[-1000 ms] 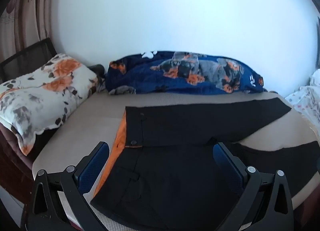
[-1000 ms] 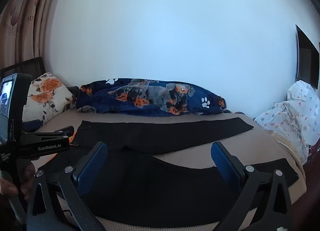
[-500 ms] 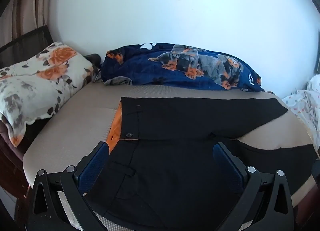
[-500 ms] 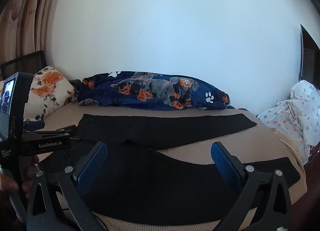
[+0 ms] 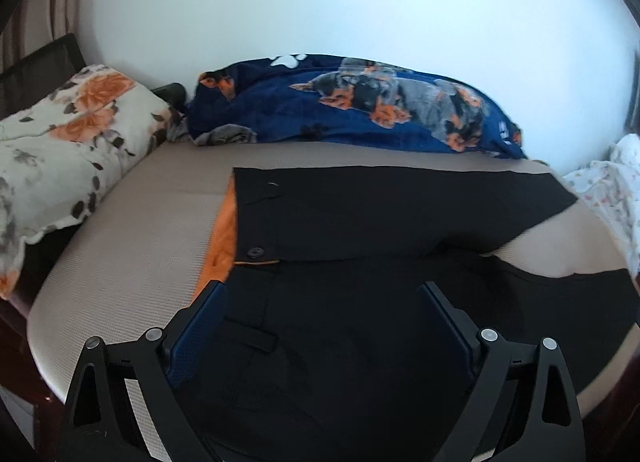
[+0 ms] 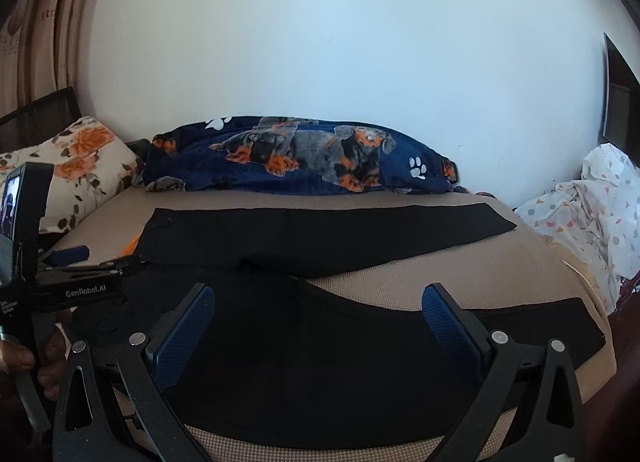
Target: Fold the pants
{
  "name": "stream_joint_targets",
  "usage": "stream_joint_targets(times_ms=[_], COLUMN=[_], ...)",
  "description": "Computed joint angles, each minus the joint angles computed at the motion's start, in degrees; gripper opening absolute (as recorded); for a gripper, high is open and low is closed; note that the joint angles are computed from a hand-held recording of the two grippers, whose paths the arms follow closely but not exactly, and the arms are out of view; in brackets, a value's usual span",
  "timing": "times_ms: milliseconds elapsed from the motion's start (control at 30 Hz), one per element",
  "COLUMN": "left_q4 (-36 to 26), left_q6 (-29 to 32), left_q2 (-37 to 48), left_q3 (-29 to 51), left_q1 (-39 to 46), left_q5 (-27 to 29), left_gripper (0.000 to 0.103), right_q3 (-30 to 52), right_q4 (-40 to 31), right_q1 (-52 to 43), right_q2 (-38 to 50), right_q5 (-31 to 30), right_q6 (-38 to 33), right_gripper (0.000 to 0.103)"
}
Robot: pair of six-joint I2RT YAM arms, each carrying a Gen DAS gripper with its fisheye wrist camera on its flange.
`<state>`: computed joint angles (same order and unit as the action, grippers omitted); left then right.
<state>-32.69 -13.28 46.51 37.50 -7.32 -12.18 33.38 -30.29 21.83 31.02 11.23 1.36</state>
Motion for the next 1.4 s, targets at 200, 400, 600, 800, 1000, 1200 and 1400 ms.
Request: stream_joint_targets(times_ms=[200,400,600,800,1000,1200,1400], left_q4=[1.81,7.64,11.4,7.49,1.89,-6.26,-11.87], left_q6=[-0.59,6.07,10.95,18.19,22.32,22.37,22.81], left_q2=[1.94,2.48,15.83,40.99,60.32,72.99,78.22], left_q3=[-0.64,-2.37,4.39,21.82,39.78,55.04,62.85], left_q1=[-0.33,6.17,22.5,31.92,31.36,33.29,33.53], left_q5=[-7.54,-2.07,15.6,30.46,30.36,39.17,42.79], left_gripper=[0.099,0.099,0.098,0.075,0.071,0.069,0.038], right_q3=[0.09,0.69,0.77,0.4,-0.35,0.07,-0.07], right_q4=[1.58,2.8,3.91,6.27,8.47,9.89,10.33], right_q1=[2.49,2.42,1.01,-0.21,-0.57,-3.3,-4.24], right_q2=[3.1,6.32,9.07,13.27,17.03,20.99,21.95], right_q5=[0.93,0.0,-1.96,-4.01,-4.32,-6.4,-8.32], right_q6=[-0.16,-0.09,-0.59,-0.59,-0.66,-1.09,-0.77], right_gripper=[0.103,0.103,0.103,0.103,0.103,0.103,0.103])
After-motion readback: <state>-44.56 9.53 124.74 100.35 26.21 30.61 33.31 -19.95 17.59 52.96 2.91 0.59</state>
